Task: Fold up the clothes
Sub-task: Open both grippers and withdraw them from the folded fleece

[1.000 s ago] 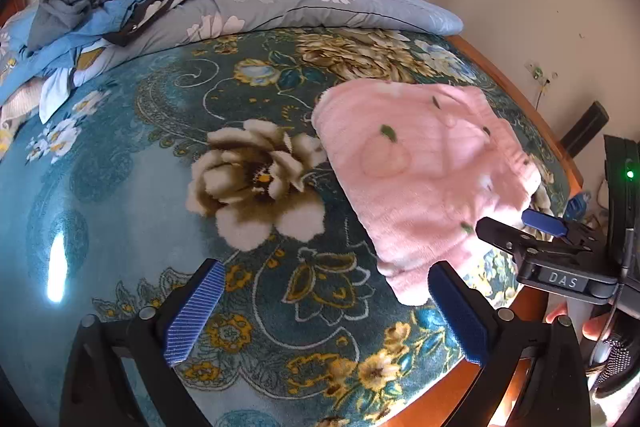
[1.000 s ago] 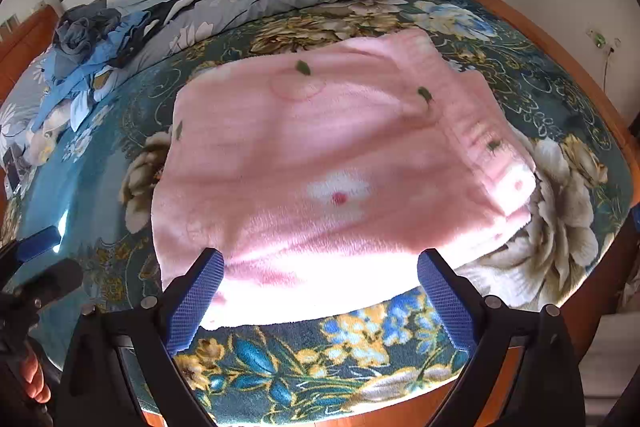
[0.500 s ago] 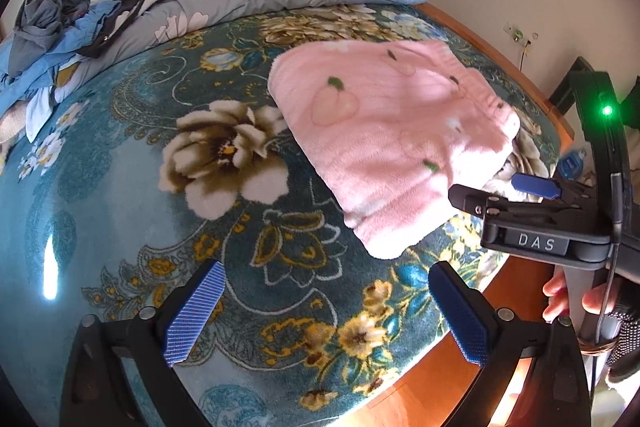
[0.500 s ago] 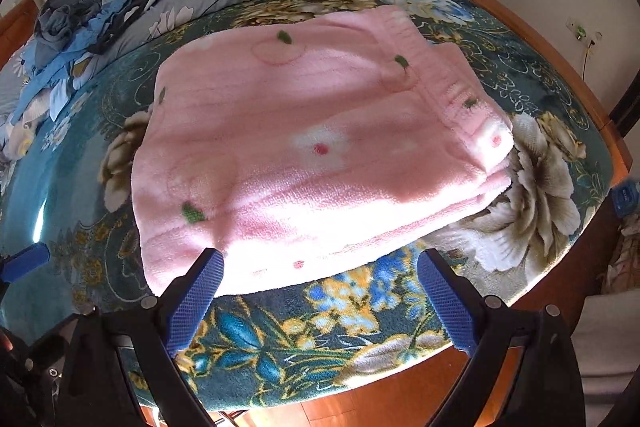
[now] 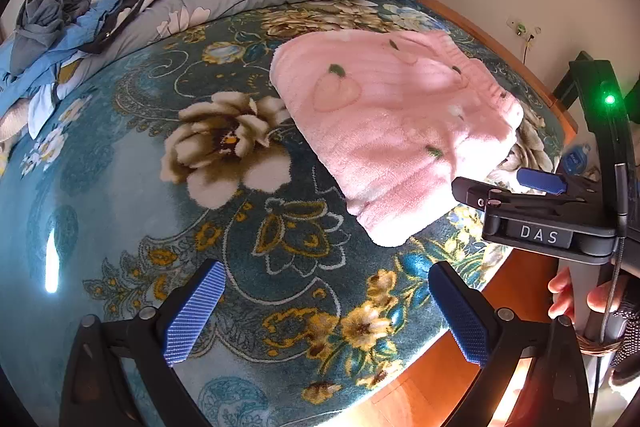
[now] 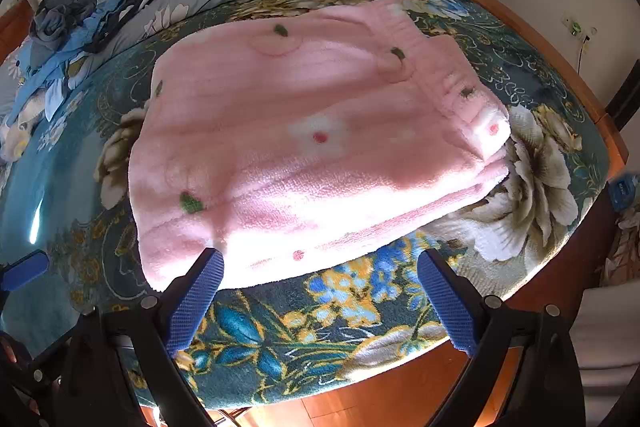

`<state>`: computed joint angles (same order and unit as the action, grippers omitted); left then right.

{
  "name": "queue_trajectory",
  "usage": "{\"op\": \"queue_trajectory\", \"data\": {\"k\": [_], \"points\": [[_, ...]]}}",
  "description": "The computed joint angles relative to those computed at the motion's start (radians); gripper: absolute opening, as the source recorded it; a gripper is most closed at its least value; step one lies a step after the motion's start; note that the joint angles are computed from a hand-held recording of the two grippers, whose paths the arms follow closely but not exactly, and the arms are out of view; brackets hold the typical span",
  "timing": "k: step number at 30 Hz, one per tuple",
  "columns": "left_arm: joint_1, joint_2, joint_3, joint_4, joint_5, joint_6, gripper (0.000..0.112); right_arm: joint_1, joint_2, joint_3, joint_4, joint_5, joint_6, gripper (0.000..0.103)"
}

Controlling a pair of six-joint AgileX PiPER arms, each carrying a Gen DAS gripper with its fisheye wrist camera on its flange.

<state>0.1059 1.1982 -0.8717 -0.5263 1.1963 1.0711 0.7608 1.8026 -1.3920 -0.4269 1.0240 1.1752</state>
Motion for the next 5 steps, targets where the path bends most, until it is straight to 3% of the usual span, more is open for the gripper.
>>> {"op": "queue_trajectory", "data": {"k": [5], "points": [[0.009, 0.000, -0.003, -0.001, 0.013, 0.009, 0.103, 0.001, 0.003, -0.003, 0.005, 0.002, -0.003, 0.098]]}}
